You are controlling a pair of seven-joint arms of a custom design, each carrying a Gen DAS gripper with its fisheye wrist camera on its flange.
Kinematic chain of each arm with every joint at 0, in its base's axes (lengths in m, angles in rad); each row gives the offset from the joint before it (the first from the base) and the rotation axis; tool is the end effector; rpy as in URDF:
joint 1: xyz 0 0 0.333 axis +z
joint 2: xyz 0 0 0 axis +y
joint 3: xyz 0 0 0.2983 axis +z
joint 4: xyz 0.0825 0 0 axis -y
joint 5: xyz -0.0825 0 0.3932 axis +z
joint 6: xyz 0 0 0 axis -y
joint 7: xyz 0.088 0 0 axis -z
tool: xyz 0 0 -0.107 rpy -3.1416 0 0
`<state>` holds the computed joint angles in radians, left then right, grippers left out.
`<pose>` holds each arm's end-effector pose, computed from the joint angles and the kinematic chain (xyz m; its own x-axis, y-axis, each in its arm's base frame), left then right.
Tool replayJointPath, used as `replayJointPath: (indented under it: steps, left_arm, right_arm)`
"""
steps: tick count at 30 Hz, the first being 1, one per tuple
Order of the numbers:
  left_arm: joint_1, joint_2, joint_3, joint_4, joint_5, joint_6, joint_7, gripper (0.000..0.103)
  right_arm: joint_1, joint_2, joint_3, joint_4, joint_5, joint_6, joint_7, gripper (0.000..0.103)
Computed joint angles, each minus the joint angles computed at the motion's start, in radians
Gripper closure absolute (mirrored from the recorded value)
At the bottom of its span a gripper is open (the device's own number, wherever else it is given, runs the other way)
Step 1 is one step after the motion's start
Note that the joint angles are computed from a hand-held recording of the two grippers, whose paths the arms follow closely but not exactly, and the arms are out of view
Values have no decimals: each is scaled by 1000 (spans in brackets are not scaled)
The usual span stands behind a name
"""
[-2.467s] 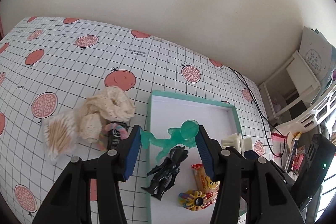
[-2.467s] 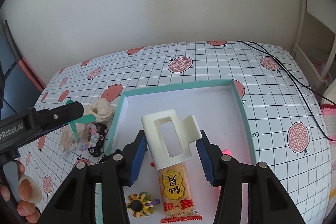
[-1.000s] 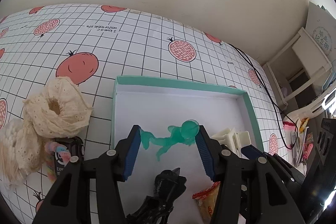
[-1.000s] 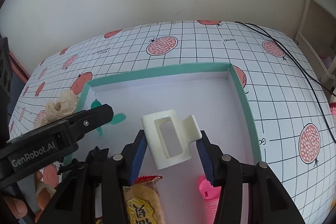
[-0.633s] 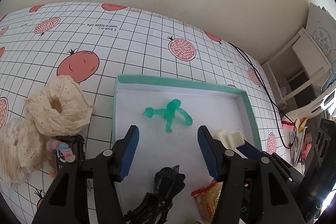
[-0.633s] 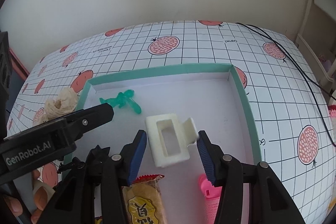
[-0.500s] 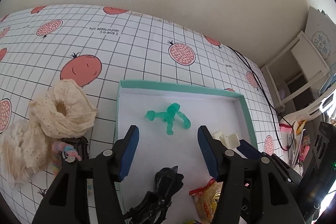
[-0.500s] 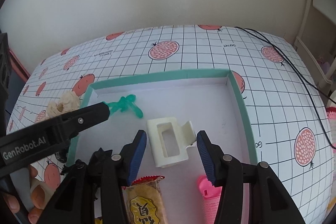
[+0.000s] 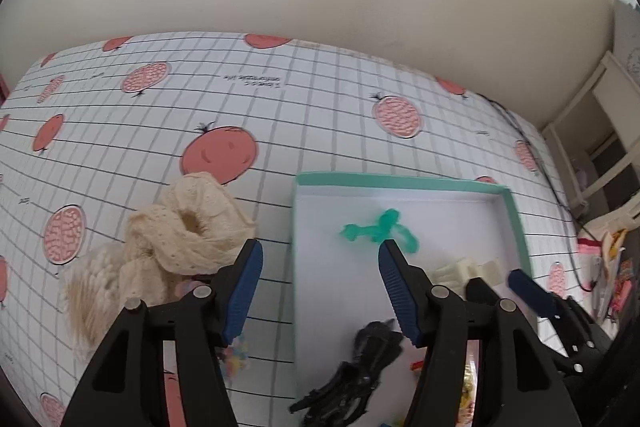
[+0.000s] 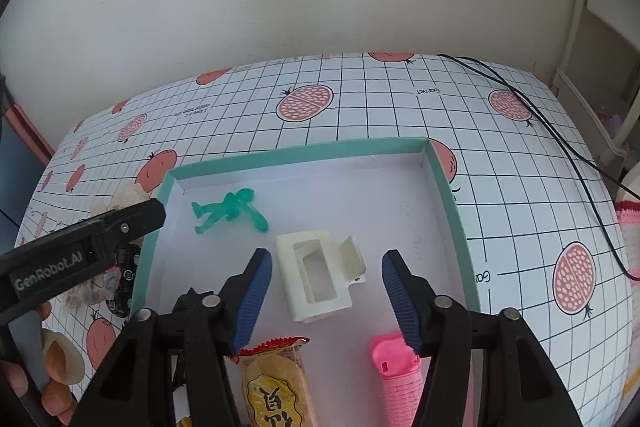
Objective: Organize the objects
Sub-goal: 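Lower the white clip into the tray and open the right gripper while the left releases the green figure, then withdraw both open grippers from the tray toward the cotton swab pack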
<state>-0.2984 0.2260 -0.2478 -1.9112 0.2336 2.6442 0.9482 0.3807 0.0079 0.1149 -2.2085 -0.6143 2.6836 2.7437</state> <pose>0.5578 -0.3362 0.4170 -0.1198 -0.9790 0.1652 -0.8799 0.0277 -0.4743 0.4944 0.2879 0.3995 -0.1486 -0.9820 -0.1168 -0.8151 0.1886 -0.5477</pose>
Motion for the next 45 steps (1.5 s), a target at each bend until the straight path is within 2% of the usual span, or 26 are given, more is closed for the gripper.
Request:
replayJointPath:
  steps: [5, 7, 12, 15, 18, 20, 23, 32, 45]
  left_arm:
    - [-14, -3, 29, -2, 78, -26, -81, 30]
    - [-20, -6, 38, -2, 122, -41, -118, 20]
    - [-28, -5, 46, 9, 214, -88, -174, 19]
    - [-21, -9, 43, 0, 221, -84, -185, 8]
    - [-22, -13, 47, -4, 254, -84, -213, 7]
    - [-20, -12, 47, -4, 261, -80, -223, 7]
    - [-19, -15, 50, -12, 282, -69, -248, 0]
    - [-7, -23, 53, -20, 302, -72, -291, 0]
    - [3, -23, 47, -27, 281, -66, -272, 0]
  right_arm:
    - [0, 3, -2, 0, -6, -4, 11, 33]
    - [0, 2, -2, -2, -15, -5, 25, 27]
    - [-4, 0, -5, -9, -11, 2, 38, 21]
    - [-8, -3, -6, -16, -18, 10, 54, 16]
    - [-13, -6, -7, -23, -21, 16, 67, 14]
    - [-16, -8, -7, -28, -24, 21, 81, 5]
    - [-21, -13, -6, -36, -27, 24, 94, 3]
    - [-37, -21, -5, -58, -15, 51, 119, 0]
    - [-36, -14, -3, -52, 4, 39, 98, 0]
